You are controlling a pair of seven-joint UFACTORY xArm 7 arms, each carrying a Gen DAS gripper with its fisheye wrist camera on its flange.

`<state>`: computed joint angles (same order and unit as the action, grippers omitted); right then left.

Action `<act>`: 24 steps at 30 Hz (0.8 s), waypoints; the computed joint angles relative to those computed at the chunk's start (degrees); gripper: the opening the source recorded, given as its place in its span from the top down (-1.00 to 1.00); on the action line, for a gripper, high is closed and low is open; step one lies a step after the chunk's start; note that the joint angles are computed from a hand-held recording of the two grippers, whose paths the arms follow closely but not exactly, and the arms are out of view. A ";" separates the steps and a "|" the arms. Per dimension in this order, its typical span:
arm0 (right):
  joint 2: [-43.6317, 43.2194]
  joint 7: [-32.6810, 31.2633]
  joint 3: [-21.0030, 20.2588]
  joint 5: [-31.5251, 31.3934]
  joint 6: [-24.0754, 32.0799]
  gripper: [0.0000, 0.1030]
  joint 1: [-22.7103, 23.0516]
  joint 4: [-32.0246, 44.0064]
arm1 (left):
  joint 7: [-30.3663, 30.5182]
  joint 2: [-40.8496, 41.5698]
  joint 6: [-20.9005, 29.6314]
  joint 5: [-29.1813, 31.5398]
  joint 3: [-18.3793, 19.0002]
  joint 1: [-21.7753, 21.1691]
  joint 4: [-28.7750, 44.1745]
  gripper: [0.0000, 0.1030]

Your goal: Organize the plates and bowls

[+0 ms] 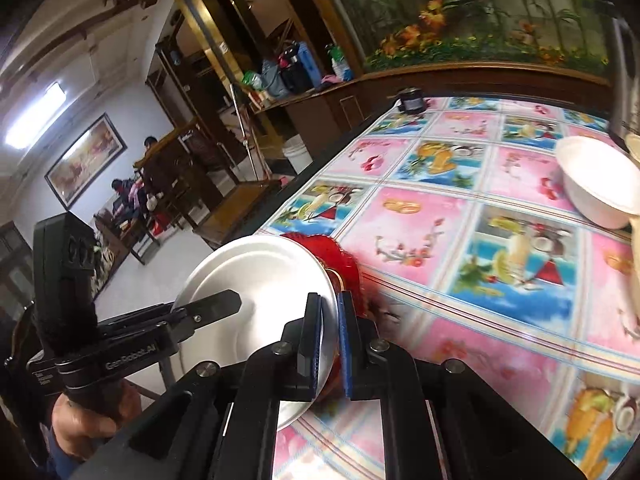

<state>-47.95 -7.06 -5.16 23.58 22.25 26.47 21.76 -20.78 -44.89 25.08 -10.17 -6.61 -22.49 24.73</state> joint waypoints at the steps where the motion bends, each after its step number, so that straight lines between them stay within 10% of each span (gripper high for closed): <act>1: 1.59 -0.03 0.08 0.16 -0.42 0.84 0.58 0.58 | 0.04 0.24 -0.14 -0.06 0.33 0.19 -0.22 0.74; 24: 12.67 1.11 2.57 0.27 -5.53 0.83 3.09 2.88 | 0.28 2.80 -1.66 0.73 1.07 3.33 -2.40 0.74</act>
<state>-35.27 -5.95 -2.58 23.86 16.72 29.56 24.64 -20.50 -42.09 23.42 -9.44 -5.54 -19.15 22.33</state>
